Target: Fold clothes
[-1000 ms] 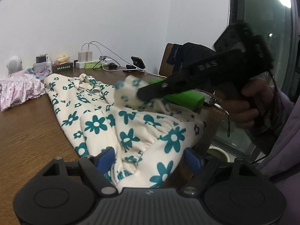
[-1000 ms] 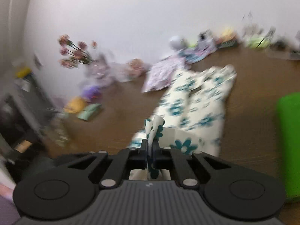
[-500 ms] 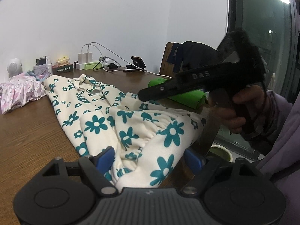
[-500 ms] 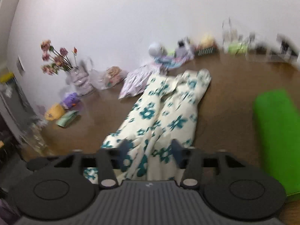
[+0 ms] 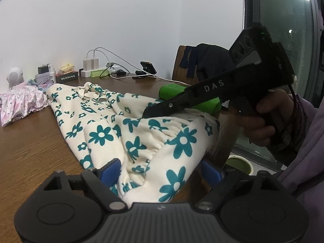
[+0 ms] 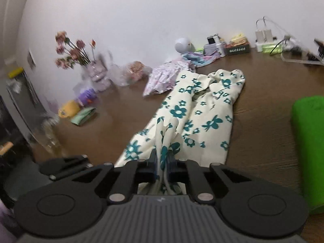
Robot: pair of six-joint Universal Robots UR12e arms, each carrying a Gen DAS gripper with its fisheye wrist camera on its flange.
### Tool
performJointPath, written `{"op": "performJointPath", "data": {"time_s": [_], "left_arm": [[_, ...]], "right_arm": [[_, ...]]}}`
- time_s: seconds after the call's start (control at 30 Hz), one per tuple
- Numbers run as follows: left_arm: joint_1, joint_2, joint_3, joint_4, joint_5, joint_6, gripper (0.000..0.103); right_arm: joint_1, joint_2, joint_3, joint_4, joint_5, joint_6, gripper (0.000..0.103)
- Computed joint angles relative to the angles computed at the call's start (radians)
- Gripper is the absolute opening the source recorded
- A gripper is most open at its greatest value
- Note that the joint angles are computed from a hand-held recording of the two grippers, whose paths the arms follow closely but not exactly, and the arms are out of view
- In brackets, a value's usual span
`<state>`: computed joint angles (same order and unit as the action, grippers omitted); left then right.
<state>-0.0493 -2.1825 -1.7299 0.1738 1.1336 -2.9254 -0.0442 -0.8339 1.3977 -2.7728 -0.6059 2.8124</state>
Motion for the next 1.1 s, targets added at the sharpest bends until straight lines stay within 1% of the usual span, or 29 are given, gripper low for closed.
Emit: {"op": "performJointPath", "data": {"time_s": [0.03,0.1,0.17,0.23,0.27,0.3,0.33,0.37,0.4,0.43,0.47,0.5,0.53,0.57,0.6,0.63,0.67,0.7,0.73,0.83,0.87,0.9,0.93,0.97,1.0,1.07,1.1], "left_arm": [[0.000,0.000,0.000,0.000,-0.002,0.000,0.086],[0.000,0.001,0.000,-0.002,0.001,-0.003,0.086],[0.002,0.003,-0.002,-0.007,0.002,-0.009,0.085],[0.004,0.008,-0.005,-0.008,0.002,-0.019,0.085],[0.007,0.011,-0.009,-0.001,0.001,-0.024,0.085],[0.009,0.014,-0.013,0.005,0.001,-0.029,0.085],[0.013,0.016,-0.017,0.023,-0.002,-0.041,0.085],[0.017,0.019,-0.021,0.050,-0.007,-0.059,0.085],[0.022,0.021,-0.025,0.077,-0.012,-0.078,0.085],[0.027,0.021,-0.027,0.105,-0.022,-0.103,0.085],[0.031,0.020,-0.025,0.126,-0.035,-0.122,0.085],[0.032,0.017,-0.019,0.139,-0.047,-0.130,0.085],[0.034,0.014,-0.014,0.152,-0.059,-0.138,0.085],[0.033,0.010,-0.006,0.149,-0.067,-0.136,0.085],[0.029,0.005,0.004,0.131,-0.071,-0.126,0.085],[0.026,-0.001,0.013,0.113,-0.075,-0.116,0.085],[0.023,-0.006,0.023,0.095,-0.080,-0.106,0.084],[0.018,-0.010,0.032,0.073,-0.078,-0.094,0.084],[0.014,-0.014,0.039,0.053,-0.072,-0.084,0.084],[0.005,-0.017,0.045,0.016,-0.051,-0.056,0.084],[0.005,-0.017,0.043,0.013,-0.053,-0.052,0.084],[0.006,-0.016,0.042,0.010,-0.053,-0.052,0.084],[0.006,-0.015,0.042,0.008,-0.051,-0.054,0.084],[0.006,-0.015,0.042,0.005,-0.048,-0.056,0.084],[0.007,-0.013,0.041,0.001,-0.045,-0.059,0.085],[0.009,-0.006,0.035,0.002,-0.037,-0.061,0.085],[0.010,-0.003,0.031,0.004,-0.032,-0.061,0.085]], "right_arm": [[-0.001,0.005,-0.012,0.037,0.014,0.009,0.008],[0.000,0.019,-0.037,0.098,0.003,0.064,0.008],[-0.006,0.039,-0.050,0.097,0.029,0.138,0.008],[-0.009,0.041,-0.045,0.067,0.035,0.158,0.010],[-0.008,0.037,-0.033,0.020,0.020,0.158,0.014],[-0.006,0.030,-0.017,-0.033,-0.001,0.147,0.024],[-0.004,0.023,-0.002,-0.086,-0.023,0.134,0.046],[-0.005,0.019,0.010,-0.155,-0.042,0.134,0.052],[-0.005,0.017,0.020,-0.223,-0.060,0.133,0.052],[-0.009,0.017,0.026,-0.281,-0.059,0.144,0.049],[-0.012,0.018,0.031,-0.339,-0.057,0.156,0.044],[-0.016,0.021,0.029,-0.373,-0.050,0.182,0.030],[-0.019,0.024,0.026,-0.407,-0.044,0.208,0.025],[-0.019,0.025,0.023,-0.418,-0.048,0.216,0.024],[-0.016,0.023,0.019,-0.390,-0.055,0.190,0.016],[-0.010,0.021,0.016,-0.339,-0.071,0.158,0.011],[-0.004,0.019,0.011,-0.290,-0.087,0.129,0.009],[0.002,0.020,0.005,-0.229,-0.100,0.109,0.004],[0.007,0.024,-0.007,-0.158,-0.099,0.091,0.004],[0.000,0.044,-0.035,-0.036,0.008,0.119,0.001],[-0.005,0.054,-0.049,-0.003,0.068,0.141,0.001],[-0.007,0.061,-0.057,-0.005,0.091,0.167,0.001],[-0.006,0.064,-0.061,-0.012,0.077,0.178,0.001],[-0.001,0.064,-0.059,-0.034,0.026,0.190,0.001],[0.002,0.064,-0.053,-0.060,-0.008,0.194,0.001],[0.002,0.060,-0.045,-0.076,-0.007,0.159,0.008],[0.000,0.051,-0.031,-0.101,-0.008,0.130,0.023]]}}
